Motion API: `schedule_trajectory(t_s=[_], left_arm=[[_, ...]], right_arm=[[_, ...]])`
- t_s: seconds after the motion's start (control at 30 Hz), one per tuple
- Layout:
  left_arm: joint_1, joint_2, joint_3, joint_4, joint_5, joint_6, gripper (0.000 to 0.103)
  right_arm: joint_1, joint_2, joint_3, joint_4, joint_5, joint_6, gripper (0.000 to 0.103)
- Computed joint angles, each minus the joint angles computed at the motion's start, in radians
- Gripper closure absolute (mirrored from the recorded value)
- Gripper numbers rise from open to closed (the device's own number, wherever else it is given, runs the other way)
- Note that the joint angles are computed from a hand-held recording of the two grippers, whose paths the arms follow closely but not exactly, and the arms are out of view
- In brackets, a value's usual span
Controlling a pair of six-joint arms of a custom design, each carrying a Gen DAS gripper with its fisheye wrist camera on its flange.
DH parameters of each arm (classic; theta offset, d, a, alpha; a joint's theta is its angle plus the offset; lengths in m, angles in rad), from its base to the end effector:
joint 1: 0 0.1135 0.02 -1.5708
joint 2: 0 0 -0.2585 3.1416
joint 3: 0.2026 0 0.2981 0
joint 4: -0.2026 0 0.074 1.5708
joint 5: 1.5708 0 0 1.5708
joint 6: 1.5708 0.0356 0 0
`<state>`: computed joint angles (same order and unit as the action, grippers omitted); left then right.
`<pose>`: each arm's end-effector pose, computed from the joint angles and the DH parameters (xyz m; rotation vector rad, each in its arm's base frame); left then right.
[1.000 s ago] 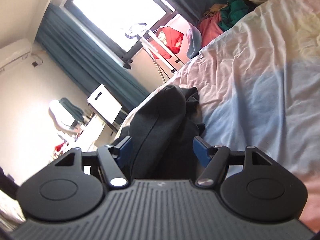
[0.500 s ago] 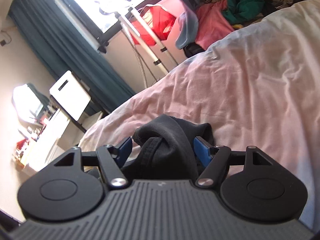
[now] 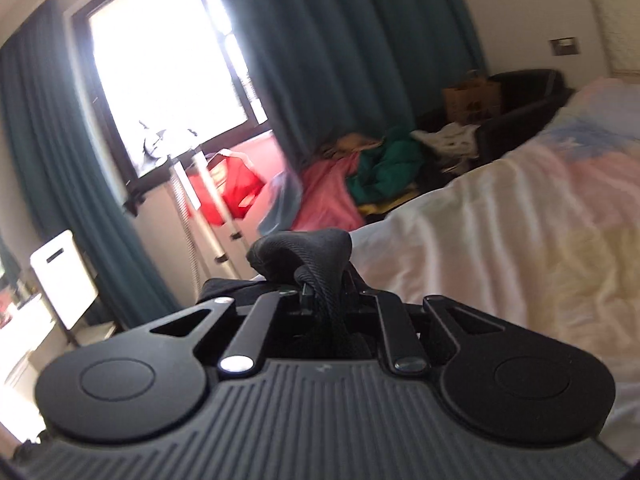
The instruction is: Fold clothes
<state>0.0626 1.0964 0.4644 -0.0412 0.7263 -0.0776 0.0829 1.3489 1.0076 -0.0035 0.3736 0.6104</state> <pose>0.2526 -0.0079 0.1566 0.2394 2.1495 -0.8161 0.3590 0.0168 0.2882 0.7299 1.7461 0.1148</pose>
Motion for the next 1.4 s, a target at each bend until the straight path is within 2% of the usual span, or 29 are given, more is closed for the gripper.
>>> schedule_trajectory(t_s=[0.03, 0.1, 0.17, 0.23, 0.3, 0.37, 0.4, 0.43, 0.47, 0.53, 0.57, 0.7, 0.73, 0.77, 0.8, 0.87, 0.97, 1.0, 1.03, 1.07, 1.1, 1.13, 1.2, 1.27, 1.33, 1.4], left_arm=[[-0.004, -0.02, -0.001, -0.016, 0.002, 0.012, 0.101], [-0.019, -0.05, 0.001, -0.052, -0.014, 0.036, 0.101], [-0.037, -0.069, 0.004, -0.083, -0.039, 0.058, 0.099], [-0.053, -0.066, 0.008, -0.095, -0.066, 0.08, 0.098], [-0.068, -0.082, -0.001, -0.115, -0.097, 0.098, 0.095], [-0.098, -0.134, -0.022, -0.148, -0.131, 0.081, 0.094], [-0.105, -0.178, -0.04, -0.168, -0.139, 0.073, 0.092], [-0.113, -0.227, -0.057, -0.196, -0.15, 0.074, 0.09], [-0.123, -0.28, -0.074, -0.224, -0.164, 0.074, 0.088], [-0.126, -0.38, -0.101, -0.282, -0.184, 0.079, 0.086], [-0.121, -0.423, -0.107, -0.318, -0.19, 0.082, 0.083], [-0.073, -0.581, -0.098, -0.491, -0.171, 0.079, 0.074], [-0.022, -0.606, -0.088, -0.535, -0.131, 0.09, 0.067], [0.079, -0.607, -0.06, -0.599, -0.057, 0.127, 0.055], [0.178, -0.598, -0.029, -0.668, 0.01, 0.168, 0.049], [0.352, -0.551, 0.043, -0.827, 0.099, 0.251, 0.028], [0.546, -0.375, 0.156, -0.964, 0.134, 0.315, 0.013], [0.604, -0.312, 0.181, -0.975, 0.147, 0.305, 0.01], [0.656, -0.248, 0.209, -0.983, 0.155, 0.287, 0.007], [0.699, -0.183, 0.232, -0.988, 0.168, 0.265, 0.005], [0.732, -0.116, 0.245, -0.991, 0.196, 0.243, 0.004], [0.762, -0.046, 0.262, -0.995, 0.22, 0.218, 0.004], [0.805, 0.084, 0.293, -0.988, 0.259, 0.154, 0.004], [0.794, 0.148, 0.275, -0.907, 0.267, 0.041, 0.004], [0.785, 0.158, 0.245, -0.788, 0.285, -0.108, 0.004], [0.775, 0.166, 0.223, -0.663, 0.307, -0.263, 0.001]], right_arm=[[-0.035, -0.102, -0.076, -0.044, 0.011, 0.06, 0.09], [-0.138, -0.296, -0.226, -0.154, -0.064, 0.178, 0.09], [-0.253, -0.447, -0.351, -0.268, -0.176, 0.267, 0.088], [-0.38, -0.557, -0.471, -0.364, -0.332, 0.332, 0.085], [-0.517, -0.61, -0.558, -0.41, -0.544, 0.399, 0.084], [-0.638, -0.637, -0.619, -0.4, -0.738, 0.447, 0.083], [-0.686, -0.654, -0.645, -0.382, -0.816, 0.458, 0.079], [-0.736, -0.668, -0.67, -0.364, -0.895, 0.468, 0.069], [-0.759, -0.665, -0.669, -0.374, -0.914, 0.457, 0.062], [-0.767, -0.689, -0.678, -0.381, -0.907, 0.465, 0.037], [-0.764, -0.706, -0.686, -0.38, -0.901, 0.482, 0.035], [-0.85, -0.667, -0.709, -0.336, -1.001, 0.532, 0.033], [-0.854, -0.649, -0.711, -0.314, -1.006, 0.545, 0.033], [-0.86, -0.638, -0.709, -0.316, -0.996, 0.536, 0.033], [-0.866, -0.629, -0.706, -0.321, -0.984, 0.525, 0.033], [-0.868, -0.598, -0.708, -0.29, -0.955, 0.518, 0.034], [-0.869, -0.513, -0.706, -0.199, -0.964, 0.509, 0.035], [-0.857, -0.476, -0.694, -0.173, -0.957, 0.492, 0.04], [-0.843, -0.447, -0.678, -0.163, -0.943, 0.467, 0.053], [-0.826, -0.421, -0.658, -0.162, -0.919, 0.437, 0.06], [-0.81, -0.397, -0.639, -0.159, -0.89, 0.406, 0.075], [-0.793, -0.38, -0.622, -0.153, -0.853, 0.384, 0.08], [-0.777, -0.362, -0.605, -0.104, -0.787, 0.376, 0.085], [-0.776, -0.366, -0.602, -0.032, -0.728, 0.38, 0.086], [-0.783, -0.392, -0.623, 0.094, -0.656, 0.379, 0.091], [-0.79, -0.385, -0.626, 0.156, -0.594, 0.347, 0.092]])
